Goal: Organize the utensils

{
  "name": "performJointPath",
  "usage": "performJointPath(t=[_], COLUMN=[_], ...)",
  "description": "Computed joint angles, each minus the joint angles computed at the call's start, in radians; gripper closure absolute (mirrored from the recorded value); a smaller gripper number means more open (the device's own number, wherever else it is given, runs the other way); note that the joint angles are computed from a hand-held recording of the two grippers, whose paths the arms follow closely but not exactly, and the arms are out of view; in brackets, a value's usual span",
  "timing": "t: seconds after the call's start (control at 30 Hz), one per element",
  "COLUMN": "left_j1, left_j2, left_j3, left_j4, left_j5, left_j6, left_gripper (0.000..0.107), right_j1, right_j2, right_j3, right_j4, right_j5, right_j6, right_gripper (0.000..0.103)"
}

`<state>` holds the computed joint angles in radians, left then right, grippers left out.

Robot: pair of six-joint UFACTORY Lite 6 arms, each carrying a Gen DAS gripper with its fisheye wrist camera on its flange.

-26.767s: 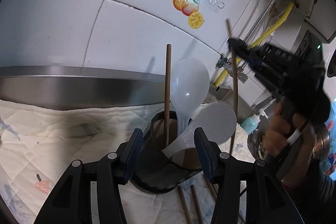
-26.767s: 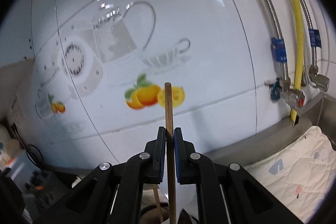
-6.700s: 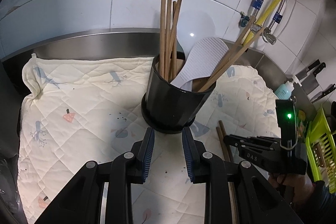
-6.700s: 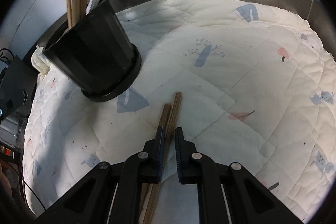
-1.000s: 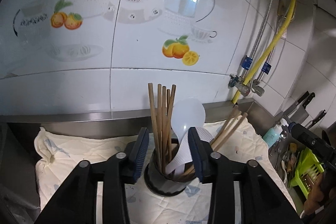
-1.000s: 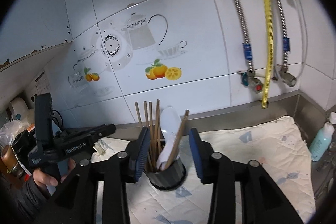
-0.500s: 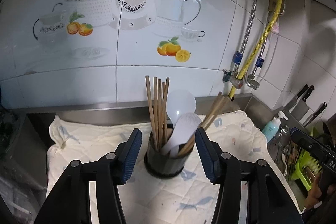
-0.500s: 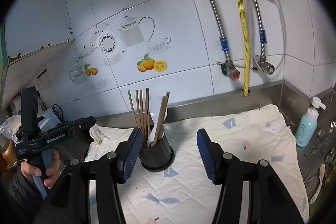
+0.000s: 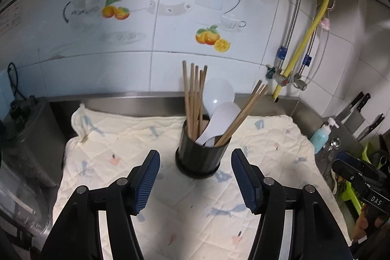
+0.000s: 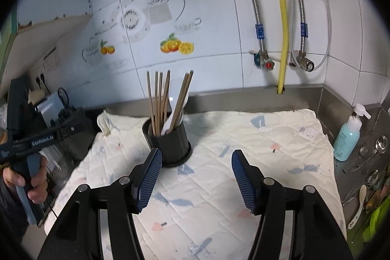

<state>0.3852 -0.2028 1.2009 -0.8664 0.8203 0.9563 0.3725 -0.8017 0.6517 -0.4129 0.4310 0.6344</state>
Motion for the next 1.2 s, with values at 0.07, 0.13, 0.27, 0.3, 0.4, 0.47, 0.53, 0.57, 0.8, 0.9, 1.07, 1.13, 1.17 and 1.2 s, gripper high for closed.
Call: performJointPath(t=[0.07,0.13,0.27,0.3,0.4,0.47,0.53,0.57,0.8,0.9,1.07,1.13,1.17,1.2], left_j1=[0.023,0.041,0.061,0.063,0.053,0.044,0.038,0.034,0.003,-0.013,-0.012,0.003,0.011,0.017], left_j2=[-0.019,-0.041,-0.065,-0.072,-0.097,-0.112,-0.123,-0.122,-0.151,-0.174,-0.213,-0.227,-0.238,-0.247], left_j3=[-0.031,-0.064,-0.113,-0.128,-0.17,-0.19,-0.205,-0.206,-0.23,-0.246,-0.268,-0.276,-0.282,-0.288], left_j4=[-0.002,0.003,0.014,0.016,0.03,0.041,0.048,0.052,0.097,0.129,0.163,0.156,0.155,0.157], left_j5=[0.013,0.012,0.001,0.0,-0.028,-0.042,-0.049,-0.052,-0.07,-0.092,-0.107,-0.099,-0.095,-0.091], left_j6=[0.01,0.014,0.03,0.035,0.039,0.038,0.03,0.023,-0.016,-0.048,-0.077,-0.065,-0.06,-0.057], left_gripper=[0.042,0.041,0.04,0.04,0.039,0.039,0.039,0.039,0.033,0.027,0.021,0.02,0.02,0.019], right_j1=[0.002,0.003,-0.024,-0.032,-0.037,-0.037,-0.049,-0.047,0.012,0.072,0.149,0.18,0.196,0.206], right_j2=[-0.011,-0.021,-0.03,-0.03,-0.034,-0.037,-0.035,-0.032,-0.009,0.003,0.02,0.023,0.023,0.022], right_j3=[-0.015,-0.031,-0.058,-0.064,-0.08,-0.085,-0.085,-0.084,-0.077,-0.069,-0.058,-0.054,-0.053,-0.053], right_j4=[0.017,0.021,0.093,0.115,0.115,0.111,0.146,0.137,0.01,-0.108,-0.219,-0.26,-0.278,-0.288], right_j5=[0.008,0.018,0.017,0.016,0.02,0.021,0.014,0.012,0.025,0.055,0.101,0.126,0.139,0.148], right_j6=[-0.019,-0.027,-0.101,-0.124,-0.129,-0.121,-0.149,-0.138,-0.002,0.117,0.234,0.278,0.296,0.307], right_gripper=[0.036,0.036,0.036,0.036,0.035,0.036,0.035,0.035,0.034,0.032,0.028,0.027,0.026,0.025])
